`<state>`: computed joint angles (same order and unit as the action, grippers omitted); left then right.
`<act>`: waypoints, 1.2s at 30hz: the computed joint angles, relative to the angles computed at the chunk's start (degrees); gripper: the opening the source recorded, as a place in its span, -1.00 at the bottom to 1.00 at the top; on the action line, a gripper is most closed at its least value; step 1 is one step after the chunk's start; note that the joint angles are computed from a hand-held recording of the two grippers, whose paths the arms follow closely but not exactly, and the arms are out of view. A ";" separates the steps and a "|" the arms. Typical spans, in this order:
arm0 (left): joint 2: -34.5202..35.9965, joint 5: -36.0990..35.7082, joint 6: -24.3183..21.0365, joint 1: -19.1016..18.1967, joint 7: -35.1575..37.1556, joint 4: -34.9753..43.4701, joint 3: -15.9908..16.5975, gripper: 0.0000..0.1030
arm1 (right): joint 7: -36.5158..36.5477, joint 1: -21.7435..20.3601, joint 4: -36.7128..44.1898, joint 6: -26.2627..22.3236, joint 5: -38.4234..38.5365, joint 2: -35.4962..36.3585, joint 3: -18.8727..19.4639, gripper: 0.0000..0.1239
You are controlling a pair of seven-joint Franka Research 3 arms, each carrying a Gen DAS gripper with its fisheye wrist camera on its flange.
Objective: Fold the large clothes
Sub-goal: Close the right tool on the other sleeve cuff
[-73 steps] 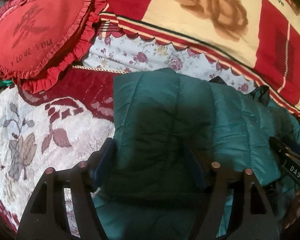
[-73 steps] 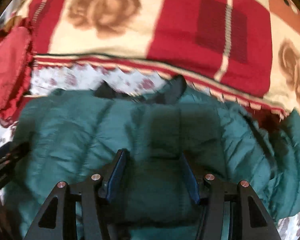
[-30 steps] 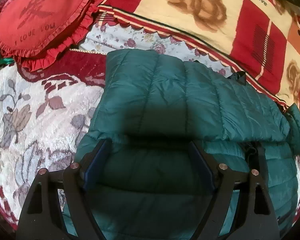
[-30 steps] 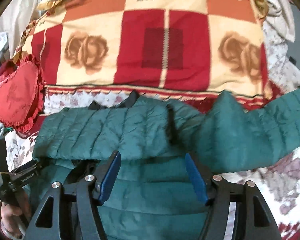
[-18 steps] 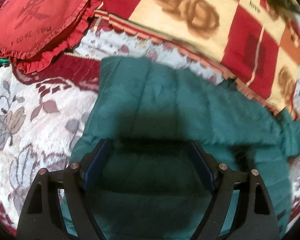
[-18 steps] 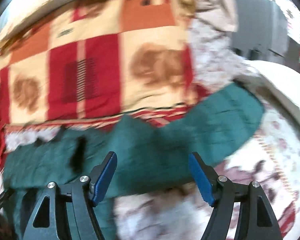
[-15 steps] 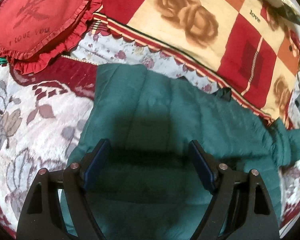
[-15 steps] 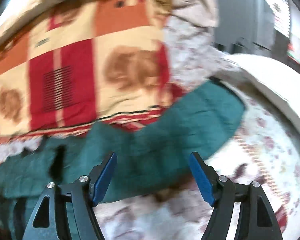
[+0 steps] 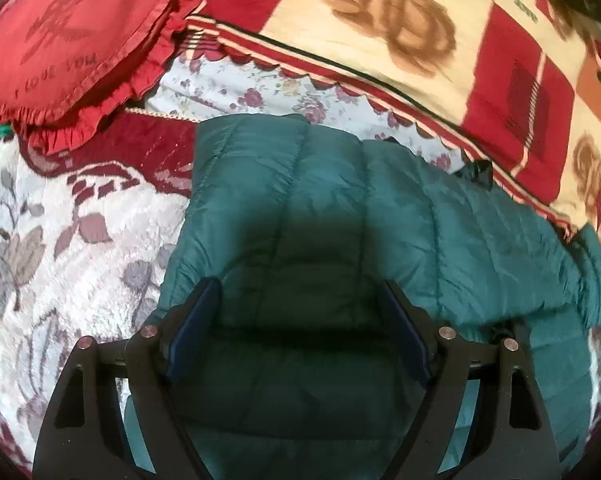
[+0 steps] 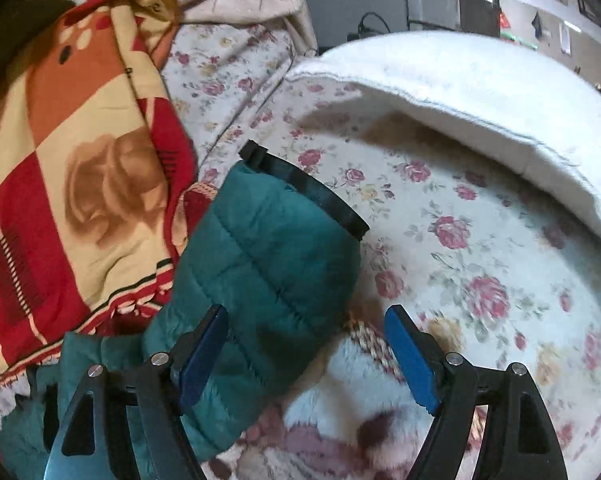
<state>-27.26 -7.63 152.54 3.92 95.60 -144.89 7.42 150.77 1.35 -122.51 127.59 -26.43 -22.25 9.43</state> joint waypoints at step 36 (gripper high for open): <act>-5.10 4.02 -0.76 0.01 -2.23 -2.49 -0.74 0.68 | -14.88 9.37 7.81 13.69 8.95 4.64 2.22 -0.81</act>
